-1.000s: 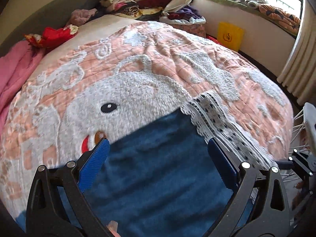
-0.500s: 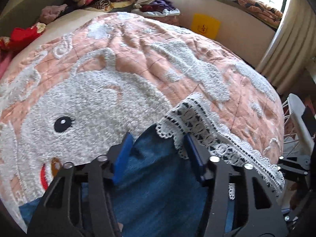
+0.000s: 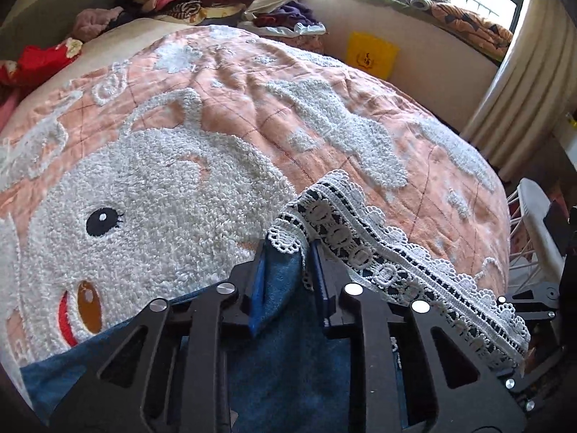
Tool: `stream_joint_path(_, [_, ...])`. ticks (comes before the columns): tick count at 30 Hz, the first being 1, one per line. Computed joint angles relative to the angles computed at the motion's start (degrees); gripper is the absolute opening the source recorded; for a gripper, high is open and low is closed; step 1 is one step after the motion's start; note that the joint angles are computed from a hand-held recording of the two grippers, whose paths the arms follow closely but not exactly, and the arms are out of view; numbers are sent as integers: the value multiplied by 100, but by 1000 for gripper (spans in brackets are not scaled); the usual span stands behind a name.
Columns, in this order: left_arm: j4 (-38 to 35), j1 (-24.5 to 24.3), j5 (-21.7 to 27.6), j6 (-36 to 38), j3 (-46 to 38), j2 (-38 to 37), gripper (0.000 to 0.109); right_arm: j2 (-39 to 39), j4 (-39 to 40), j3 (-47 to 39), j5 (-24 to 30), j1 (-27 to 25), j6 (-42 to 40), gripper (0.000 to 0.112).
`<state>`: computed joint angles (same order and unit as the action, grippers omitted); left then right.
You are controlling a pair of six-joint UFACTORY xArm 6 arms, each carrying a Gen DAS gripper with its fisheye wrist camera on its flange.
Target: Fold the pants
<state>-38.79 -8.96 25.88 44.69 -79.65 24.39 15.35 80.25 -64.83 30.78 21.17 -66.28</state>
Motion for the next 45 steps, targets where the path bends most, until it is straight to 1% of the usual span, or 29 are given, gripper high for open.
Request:
stream_joint_path(2, [-287, 51, 114, 85, 23, -78, 12, -66, 21, 0, 142, -26, -10, 23])
stream_joint_path(8, [-1014, 166, 158, 531, 298, -515, 11, -375, -52, 55, 83, 151, -138, 23])
stream_joint_path(14, [-1553, 415, 189, 918, 591, -1011, 11, -645, -272, 0, 3, 425, -169, 23])
stream_joint_path(19, [-1988, 703, 244, 1277, 868, -1346, 11, -630, -582, -235, -99, 771, -51, 23])
stream_joint_path(23, [-2250, 983, 329, 1454, 1067, -1474, 11, -402, -931, -523, -115, 1035, 190, 23])
stream_joint_path(28, [-2581, 1341, 326, 1540, 1349, -1531, 14, 55, -1715, -958, -277, 1455, 747, 23])
stream_joint_path(32, [-2982, 1787, 472, 1532, 1517, -1591, 14, 278, -2385, -1131, -470, 1809, 1089, 23])
stream_joint_path(33, [-3085, 1923, 531, 1514, 1543, -1616, 15, 358, -2533, -1201, -507, 1896, 1128, 23])
stream_joint_path(34, [-3244, 2097, 594, 1482, 1597, -1674, 19, 435, -2702, -1262, -564, 1986, 1183, 23])
stream_joint_path(35, [-3341, 2226, 664, 1431, 1626, -1701, 21, 491, -2846, -1300, -623, 2049, 1252, 23])
stream_joint_path(36, [-3407, 2424, 796, 1293, 1649, -1722, 23, 577, -3060, -1358, -695, 2151, 1332, 23])
stream_joint_path(37, [-3454, 2560, 896, 1201, 1644, -1717, 24, 628, -3137, -1379, -726, 2203, 1343, 23])
stream_joint_path(39, [-3698, 2852, 1142, 1156, 1670, -1722, 24, 746, -3301, -1452, -679, 2304, 1442, 25])
stream_joint_path(41, [-3919, 3072, 1325, 1130, 1738, -1750, 27, 774, -3401, -1431, -574, 2385, 1509, 29])
stream_joint_path(42, [-3980, 3149, 1396, 1101, 1761, -1757, 30, 787, -3405, -1433, -492, 2411, 1499, 30])
stream_joint_path(43, [-4008, 3219, 1469, 1056, 1777, -1759, 31, 811, -3387, -1467, -424, 2420, 1481, 35])
stream_joint_path(44, [-4004, 3251, 1512, 1040, 1786, -1760, 31, 813, -3302, -1477, -325, 2428, 1402, 44])
stream_joint_path(45, [-3973, 3247, 1519, 1035, 1802, -1764, 31, 790, -3065, -1480, -143, 2414, 1199, 46])
